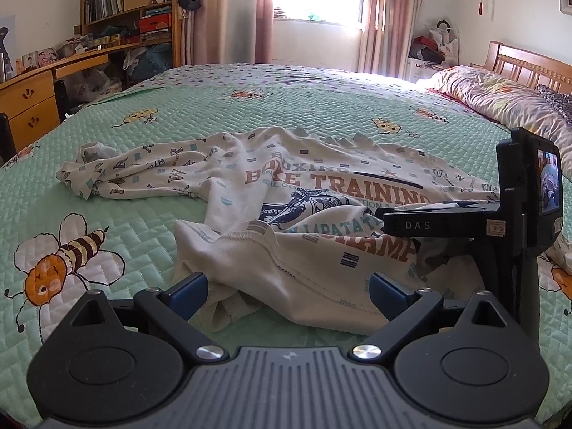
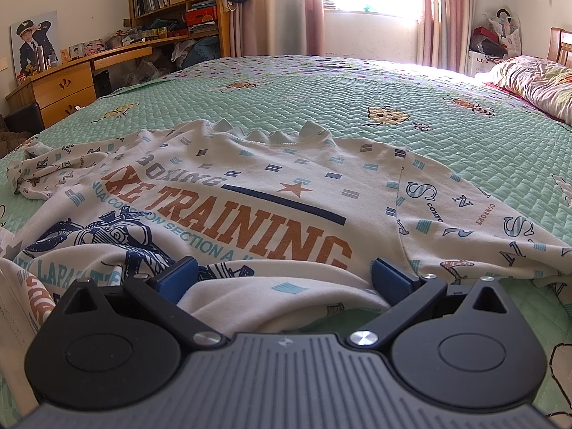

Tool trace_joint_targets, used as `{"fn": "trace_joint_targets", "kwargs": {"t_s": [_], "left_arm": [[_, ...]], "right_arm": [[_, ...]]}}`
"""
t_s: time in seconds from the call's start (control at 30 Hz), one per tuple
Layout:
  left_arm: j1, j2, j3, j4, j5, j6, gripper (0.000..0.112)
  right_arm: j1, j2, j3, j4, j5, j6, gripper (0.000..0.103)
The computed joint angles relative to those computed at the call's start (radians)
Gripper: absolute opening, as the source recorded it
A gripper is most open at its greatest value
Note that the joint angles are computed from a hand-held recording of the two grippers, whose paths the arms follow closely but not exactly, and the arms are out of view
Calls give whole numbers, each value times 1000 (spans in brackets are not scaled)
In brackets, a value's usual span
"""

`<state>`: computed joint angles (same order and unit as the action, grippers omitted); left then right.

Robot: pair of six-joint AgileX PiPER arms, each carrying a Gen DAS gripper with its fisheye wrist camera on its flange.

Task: Fold clothes

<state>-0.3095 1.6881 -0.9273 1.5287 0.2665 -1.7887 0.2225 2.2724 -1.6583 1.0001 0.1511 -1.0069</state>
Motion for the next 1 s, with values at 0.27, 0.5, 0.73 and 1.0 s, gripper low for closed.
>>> {"fn": "trace_joint_targets", "kwargs": {"t_s": [0.27,0.5,0.73,1.0], "left_arm": [[8,-7,5,4,3,-13,97],[5,-3,4,-2,2,-6,97],[7,-3,7,1,3,-11,97],[0,-2,9,-5,7,-2,97]], "right_arm": [[0,0,0,0,0,0,103],[0,0,0,0,0,0,103],[0,0,0,0,0,0,103],[0,0,0,1,0,-1,103]]}}
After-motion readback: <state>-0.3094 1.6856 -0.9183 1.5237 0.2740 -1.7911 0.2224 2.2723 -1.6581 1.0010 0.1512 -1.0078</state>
